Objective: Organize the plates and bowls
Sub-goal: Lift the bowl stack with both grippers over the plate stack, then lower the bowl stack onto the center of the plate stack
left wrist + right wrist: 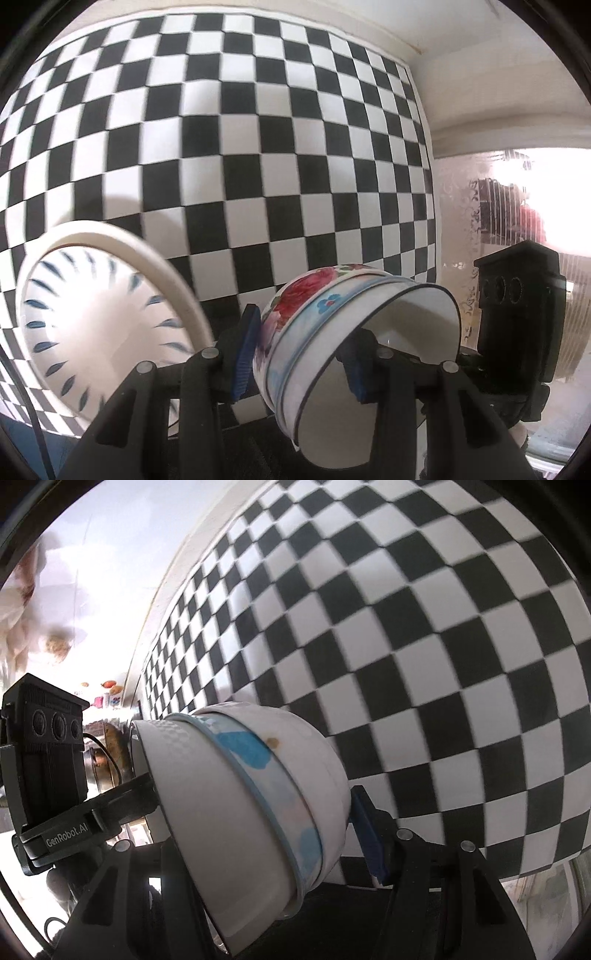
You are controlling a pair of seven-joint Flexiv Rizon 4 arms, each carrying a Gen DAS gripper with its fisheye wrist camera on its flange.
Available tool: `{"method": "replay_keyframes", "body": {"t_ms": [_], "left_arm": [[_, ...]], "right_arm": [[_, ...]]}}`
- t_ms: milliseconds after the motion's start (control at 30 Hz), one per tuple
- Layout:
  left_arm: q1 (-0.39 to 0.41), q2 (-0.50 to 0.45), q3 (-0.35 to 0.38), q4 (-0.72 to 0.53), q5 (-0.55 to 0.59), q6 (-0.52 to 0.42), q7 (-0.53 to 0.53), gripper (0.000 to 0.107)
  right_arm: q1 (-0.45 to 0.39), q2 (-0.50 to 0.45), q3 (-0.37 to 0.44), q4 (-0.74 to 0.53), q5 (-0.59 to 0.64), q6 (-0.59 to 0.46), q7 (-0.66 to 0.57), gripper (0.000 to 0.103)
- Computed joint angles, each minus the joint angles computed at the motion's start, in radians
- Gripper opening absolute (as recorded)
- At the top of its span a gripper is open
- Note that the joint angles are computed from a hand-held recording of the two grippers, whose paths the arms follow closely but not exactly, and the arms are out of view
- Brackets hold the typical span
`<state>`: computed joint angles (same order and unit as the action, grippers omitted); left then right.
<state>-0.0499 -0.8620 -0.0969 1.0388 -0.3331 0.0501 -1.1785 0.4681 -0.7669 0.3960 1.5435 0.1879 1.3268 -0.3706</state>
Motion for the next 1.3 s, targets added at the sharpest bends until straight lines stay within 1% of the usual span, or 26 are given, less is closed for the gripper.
{"method": "replay_keyframes", "body": {"t_ms": [200, 333, 433, 633, 833, 867, 933, 1100, 1233, 1267, 1300], "left_arm": [[0.043, 0.011, 0.017, -0.013, 0.004, -0.005, 0.011, 0.037], [0.077, 0.011, 0.029, -0.020, 0.007, -0.010, 0.010, 0.037], [0.100, 0.007, 0.040, -0.022, 0.012, -0.008, 0.004, 0.037], [0.137, -0.018, 0.056, -0.044, 0.030, -0.017, -0.015, 0.037], [0.164, -0.053, 0.063, -0.080, 0.044, -0.034, -0.029, 0.037], [0.166, -0.058, 0.064, -0.085, 0.045, -0.035, -0.033, 0.037], [0.170, -0.063, 0.064, -0.089, 0.048, -0.039, -0.033, 0.037], [0.178, -0.083, 0.065, -0.110, 0.052, -0.051, -0.045, 0.037], [0.184, -0.090, 0.064, -0.116, 0.053, -0.056, -0.048, 0.037], [0.185, -0.088, 0.063, -0.113, 0.053, -0.054, -0.046, 0.037], [0.185, -0.089, 0.063, -0.113, 0.053, -0.054, -0.048, 0.037]], "right_arm": [[0.029, -0.073, 0.005, -0.166, -0.027, -0.094, -0.020, 0.062], [0.057, -0.149, 0.009, -0.313, -0.024, -0.172, -0.046, 0.062], [0.082, -0.218, 0.012, -0.446, -0.015, -0.245, -0.075, 0.062], [0.138, -0.330, -0.004, -0.660, 0.026, -0.372, -0.124, 0.062], [0.189, -0.426, -0.043, -0.861, 0.058, -0.507, -0.142, 0.062], [0.190, -0.429, -0.048, -0.866, 0.069, -0.513, -0.149, 0.062], [0.202, -0.457, -0.060, -0.922, 0.079, -0.547, -0.149, 0.062], [0.219, -0.502, -0.086, -1.005, 0.102, -0.597, -0.146, 0.062], [0.228, -0.519, -0.105, -1.040, 0.110, -0.621, -0.145, 0.061], [0.232, -0.536, -0.108, -1.073, 0.109, -0.639, -0.140, 0.061], [0.233, -0.538, -0.113, -1.077, 0.111, -0.642, -0.139, 0.061]]}}
